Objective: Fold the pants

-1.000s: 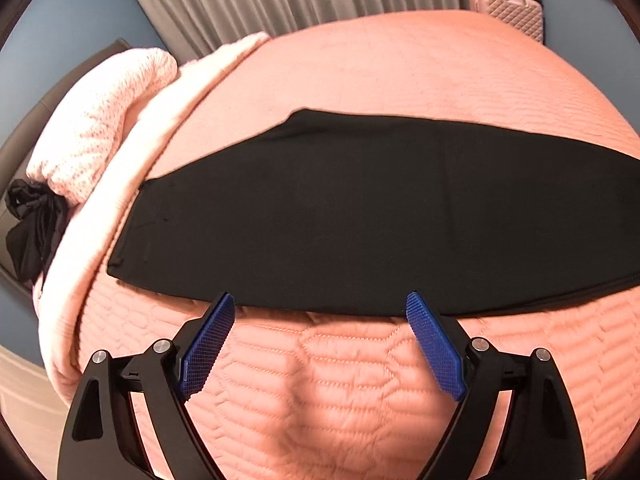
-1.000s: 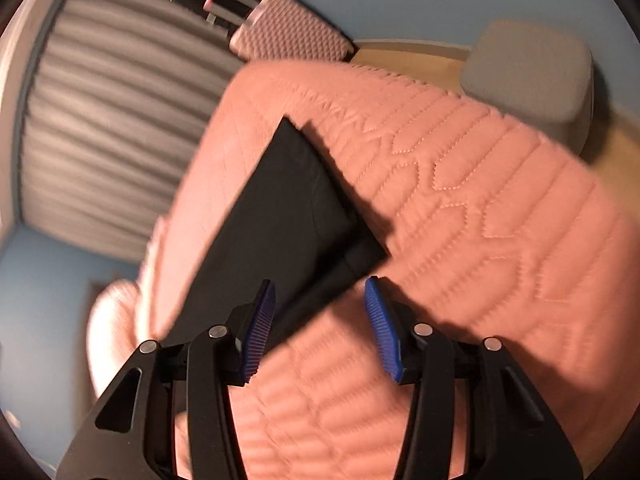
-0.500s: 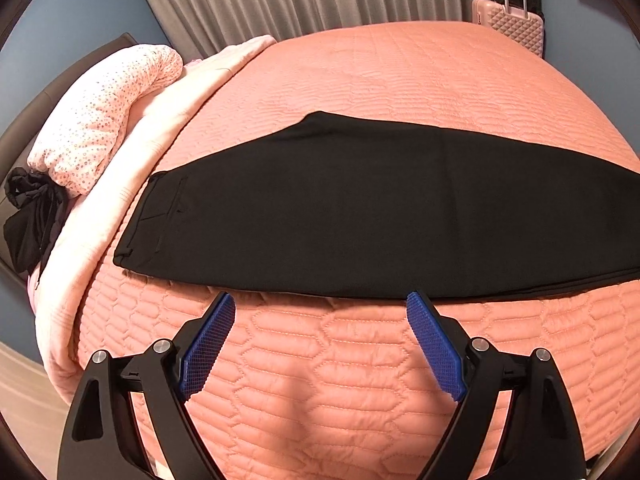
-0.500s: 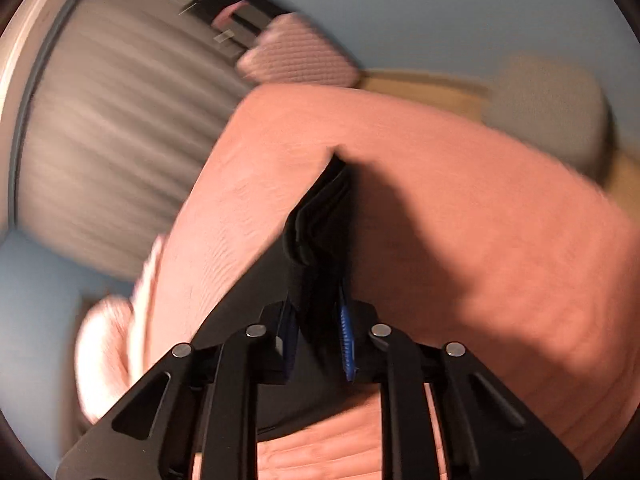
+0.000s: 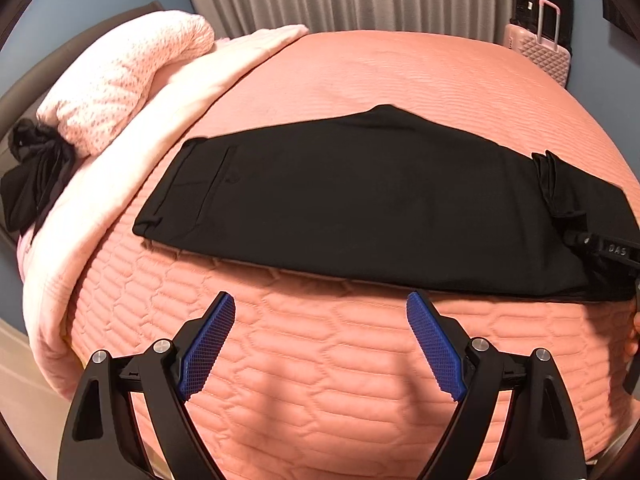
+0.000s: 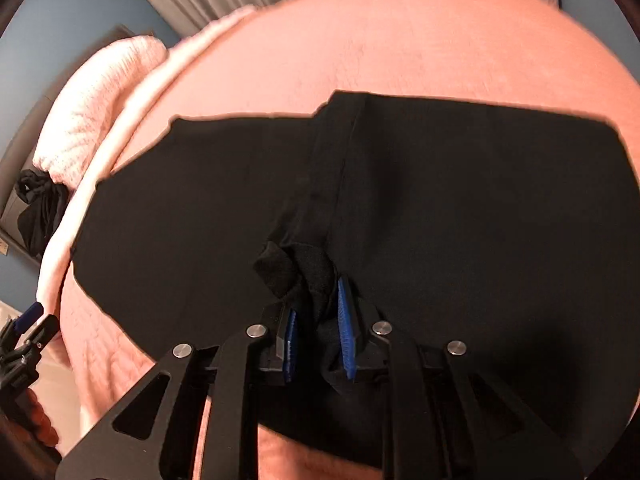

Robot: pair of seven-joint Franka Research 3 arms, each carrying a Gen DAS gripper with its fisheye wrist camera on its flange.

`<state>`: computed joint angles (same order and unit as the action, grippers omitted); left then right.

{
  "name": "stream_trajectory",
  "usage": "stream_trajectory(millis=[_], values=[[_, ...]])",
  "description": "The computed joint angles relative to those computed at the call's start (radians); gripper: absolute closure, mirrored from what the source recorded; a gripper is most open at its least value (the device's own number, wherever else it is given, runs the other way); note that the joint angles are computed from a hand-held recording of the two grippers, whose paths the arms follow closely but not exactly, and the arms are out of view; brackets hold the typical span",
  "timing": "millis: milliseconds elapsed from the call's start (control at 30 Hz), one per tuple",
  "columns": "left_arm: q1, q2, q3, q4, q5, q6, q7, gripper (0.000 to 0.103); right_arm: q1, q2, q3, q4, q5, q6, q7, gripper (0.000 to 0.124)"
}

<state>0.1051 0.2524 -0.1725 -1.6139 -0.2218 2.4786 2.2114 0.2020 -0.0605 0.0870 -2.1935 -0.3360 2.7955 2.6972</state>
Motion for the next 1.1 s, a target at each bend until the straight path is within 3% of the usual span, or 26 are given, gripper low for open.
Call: stream_trajectory(millis=[67,200,400,567,667,800,933,1100], values=[[0.007,0.022,0.002,0.024,-0.006,-0.009,0.004,0.017,0.001,-0.011,-0.004,0.006,0.042,-0.009,-0.007,0.107],[0.014,0.058,-0.003,0.063,-0.003,-0.024,-0.001,0.017,0.005,-0.033,0.02,0.048,-0.015,-0.082,-0.038,0.107],[0.021,0.07,-0.016,0.087,-0.019,-0.038,-0.011,0.017,0.061,0.065,0.02,0.151,0.023,-0.158,-0.178,0.106],[0.022,0.071,-0.019,0.091,-0.024,-0.044,-0.007,0.017,0.091,0.081,-0.005,0.177,0.006,-0.164,-0.162,0.105],[0.018,0.074,-0.016,0.094,-0.012,-0.045,-0.014,0.017,0.11,0.099,-0.007,0.217,-0.02,-0.223,-0.201,0.101],[0.021,0.075,-0.012,0.095,-0.01,-0.039,-0.023,0.017,0.121,0.105,-0.016,0.236,-0.048,-0.245,-0.172,0.103],[0.029,0.082,-0.01,0.106,-0.007,-0.042,-0.029,0.017,0.125,0.096,-0.025,0.264,-0.13,-0.182,-0.061,0.104],[0.034,0.111,-0.003,0.143,0.01,-0.05,-0.048,0.017,0.143,0.23,-0.011,0.425,0.012,-0.23,-0.281,0.101]])
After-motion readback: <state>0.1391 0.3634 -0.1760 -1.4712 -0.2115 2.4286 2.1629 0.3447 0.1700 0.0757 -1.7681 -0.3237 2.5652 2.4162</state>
